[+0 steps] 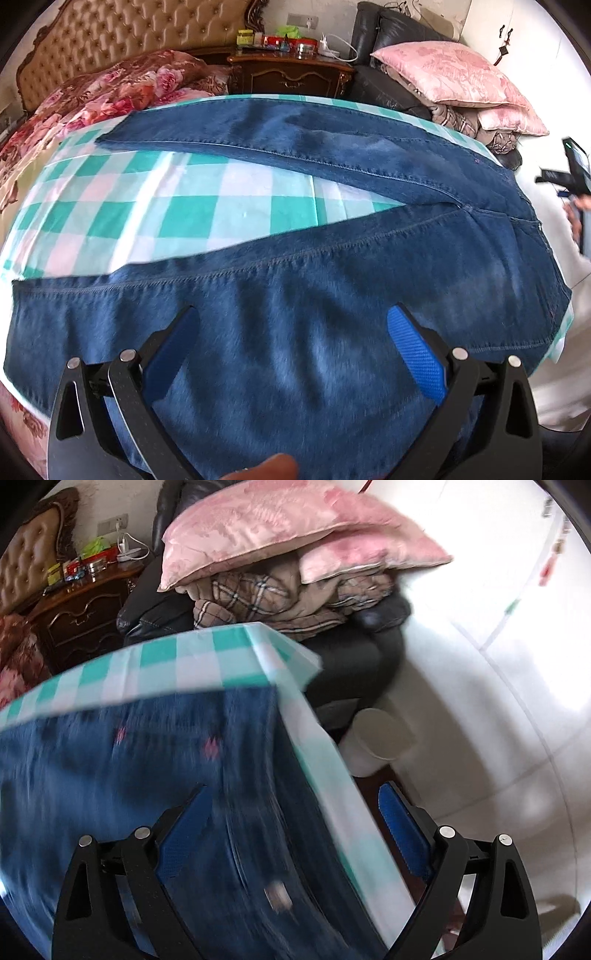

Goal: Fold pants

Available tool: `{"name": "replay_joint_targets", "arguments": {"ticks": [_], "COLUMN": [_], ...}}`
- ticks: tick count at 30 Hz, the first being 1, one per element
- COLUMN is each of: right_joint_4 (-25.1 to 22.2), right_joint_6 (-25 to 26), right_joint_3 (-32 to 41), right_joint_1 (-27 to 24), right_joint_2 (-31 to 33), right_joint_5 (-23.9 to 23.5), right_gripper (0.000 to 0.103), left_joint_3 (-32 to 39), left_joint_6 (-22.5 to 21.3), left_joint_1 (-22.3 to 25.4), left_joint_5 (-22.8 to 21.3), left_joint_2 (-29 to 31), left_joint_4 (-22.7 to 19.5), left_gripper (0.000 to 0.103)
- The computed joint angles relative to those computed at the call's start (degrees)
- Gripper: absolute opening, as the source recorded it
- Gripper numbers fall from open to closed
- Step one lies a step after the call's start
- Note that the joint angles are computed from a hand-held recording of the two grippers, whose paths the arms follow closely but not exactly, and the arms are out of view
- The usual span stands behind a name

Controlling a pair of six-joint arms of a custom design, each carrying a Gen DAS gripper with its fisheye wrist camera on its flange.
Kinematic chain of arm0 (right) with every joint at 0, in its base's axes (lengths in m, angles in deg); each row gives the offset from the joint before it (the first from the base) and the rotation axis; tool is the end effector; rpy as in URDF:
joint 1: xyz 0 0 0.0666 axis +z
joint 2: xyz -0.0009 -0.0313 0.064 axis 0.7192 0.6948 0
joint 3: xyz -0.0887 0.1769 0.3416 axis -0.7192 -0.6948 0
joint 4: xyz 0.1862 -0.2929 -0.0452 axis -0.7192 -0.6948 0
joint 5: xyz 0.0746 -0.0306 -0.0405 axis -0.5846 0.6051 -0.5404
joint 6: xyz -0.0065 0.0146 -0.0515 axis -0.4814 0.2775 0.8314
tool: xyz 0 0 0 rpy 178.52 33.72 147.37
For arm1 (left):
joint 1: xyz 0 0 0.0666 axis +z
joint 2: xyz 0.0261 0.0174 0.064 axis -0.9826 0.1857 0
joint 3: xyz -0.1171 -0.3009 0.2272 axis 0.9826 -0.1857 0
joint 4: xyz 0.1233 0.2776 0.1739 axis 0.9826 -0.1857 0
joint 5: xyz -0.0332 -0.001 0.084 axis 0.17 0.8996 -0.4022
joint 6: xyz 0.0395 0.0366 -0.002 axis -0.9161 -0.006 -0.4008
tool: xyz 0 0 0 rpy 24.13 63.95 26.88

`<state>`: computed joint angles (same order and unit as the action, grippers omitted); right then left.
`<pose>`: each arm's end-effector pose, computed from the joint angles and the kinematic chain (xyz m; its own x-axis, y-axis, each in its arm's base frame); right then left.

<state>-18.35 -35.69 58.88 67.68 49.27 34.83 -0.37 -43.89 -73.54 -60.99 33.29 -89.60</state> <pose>0.5107 0.1858 0.4118 -0.8418 0.0659 -0.5357 0.2001 0.9599 -0.1963 0.2822 0.0262 0.3837 -0.8136 -0.2350 -0.5318 -0.1977 0.9720 -0.1271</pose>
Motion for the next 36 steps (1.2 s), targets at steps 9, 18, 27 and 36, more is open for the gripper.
{"name": "replay_joint_targets", "arguments": {"ticks": [9,18,27,36], "right_joint_4": [-7.71,-2.48,10.22,2.28], "right_joint_6": [2.04,8.36,8.08,-9.23], "right_joint_3": [22.87,19.67,-4.79,-31.92], "right_joint_1": [-3.94,-1.55,5.21,21.08], "right_joint_2": [19.92,17.7,-12.47,-35.98], "right_joint_5": [-4.5,-2.93,-2.97,-2.21], "right_gripper": [0.052,0.008,0.007,0.007], "left_joint_3": [4.7,6.36,7.58,13.5], "left_joint_6": [-2.53,-1.9,-0.61,1.85], "left_joint_1": [1.57,3.0,7.77,11.91], "left_joint_5": [-0.39,1.05,5.8,10.81], "left_joint_2": [8.06,11.57,9.83,14.15], "left_joint_4": [2.95,3.67,2.34,1.49], "left_gripper": [0.102,0.102,0.102,0.101]}}
